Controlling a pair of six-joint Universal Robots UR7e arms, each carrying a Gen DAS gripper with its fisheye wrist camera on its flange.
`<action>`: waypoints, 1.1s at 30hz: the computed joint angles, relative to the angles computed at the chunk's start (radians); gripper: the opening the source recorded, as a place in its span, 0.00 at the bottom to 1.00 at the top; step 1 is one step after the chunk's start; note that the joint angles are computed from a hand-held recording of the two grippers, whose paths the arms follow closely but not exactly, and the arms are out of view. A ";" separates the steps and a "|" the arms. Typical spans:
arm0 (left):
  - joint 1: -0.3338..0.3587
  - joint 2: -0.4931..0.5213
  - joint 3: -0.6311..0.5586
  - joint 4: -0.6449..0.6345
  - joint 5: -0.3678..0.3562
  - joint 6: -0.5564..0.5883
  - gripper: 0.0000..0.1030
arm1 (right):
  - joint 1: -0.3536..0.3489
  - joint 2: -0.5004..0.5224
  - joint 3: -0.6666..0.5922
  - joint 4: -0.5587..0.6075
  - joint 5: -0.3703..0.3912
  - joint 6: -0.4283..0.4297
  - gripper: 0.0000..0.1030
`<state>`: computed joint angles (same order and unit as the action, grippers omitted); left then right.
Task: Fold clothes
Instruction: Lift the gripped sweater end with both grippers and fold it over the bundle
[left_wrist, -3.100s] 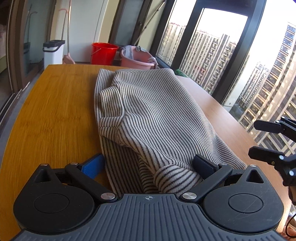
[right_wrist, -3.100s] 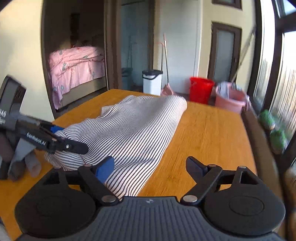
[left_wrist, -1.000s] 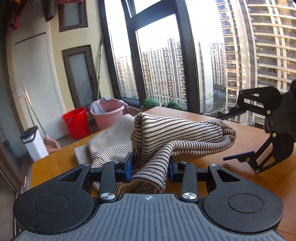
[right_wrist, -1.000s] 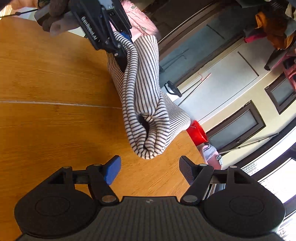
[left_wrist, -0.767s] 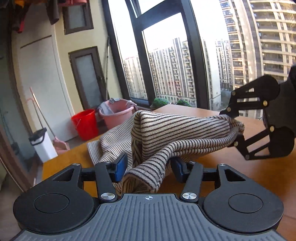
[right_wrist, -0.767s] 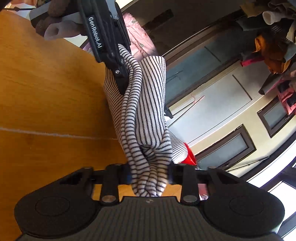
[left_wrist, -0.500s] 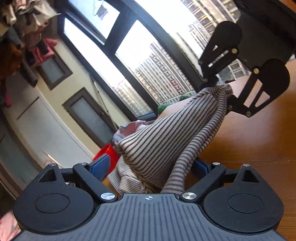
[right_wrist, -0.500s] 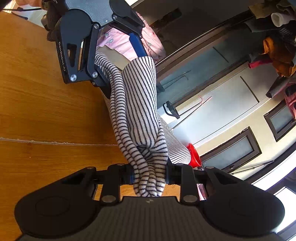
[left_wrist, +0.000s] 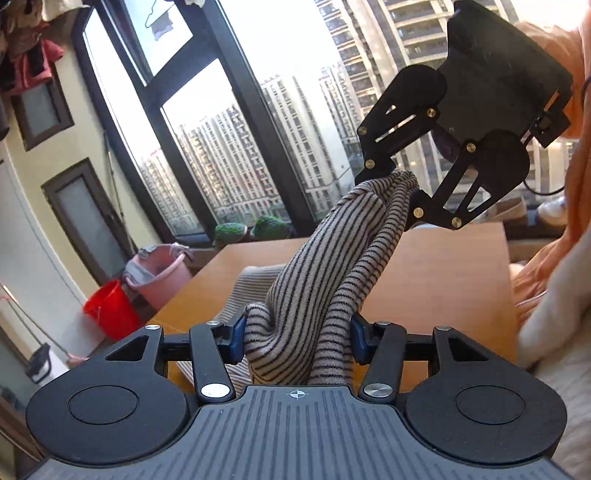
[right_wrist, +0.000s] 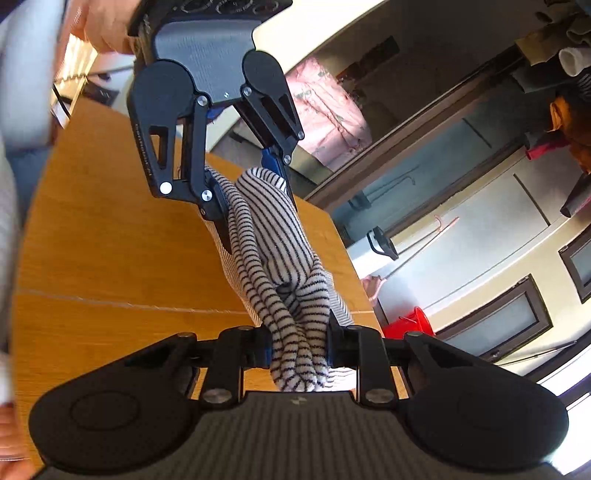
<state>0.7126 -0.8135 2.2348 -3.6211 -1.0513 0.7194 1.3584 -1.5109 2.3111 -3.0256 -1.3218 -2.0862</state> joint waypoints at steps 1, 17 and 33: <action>-0.010 -0.030 0.011 0.033 -0.019 -0.042 0.56 | 0.001 -0.048 -0.001 0.060 0.009 0.036 0.23; 0.285 -0.006 -0.243 0.198 -0.158 -0.559 0.94 | 0.014 0.351 -0.436 0.122 -0.169 0.953 0.23; 0.299 0.148 -0.387 0.165 -0.183 -0.644 0.58 | -0.070 0.325 -0.405 0.073 0.038 0.970 0.43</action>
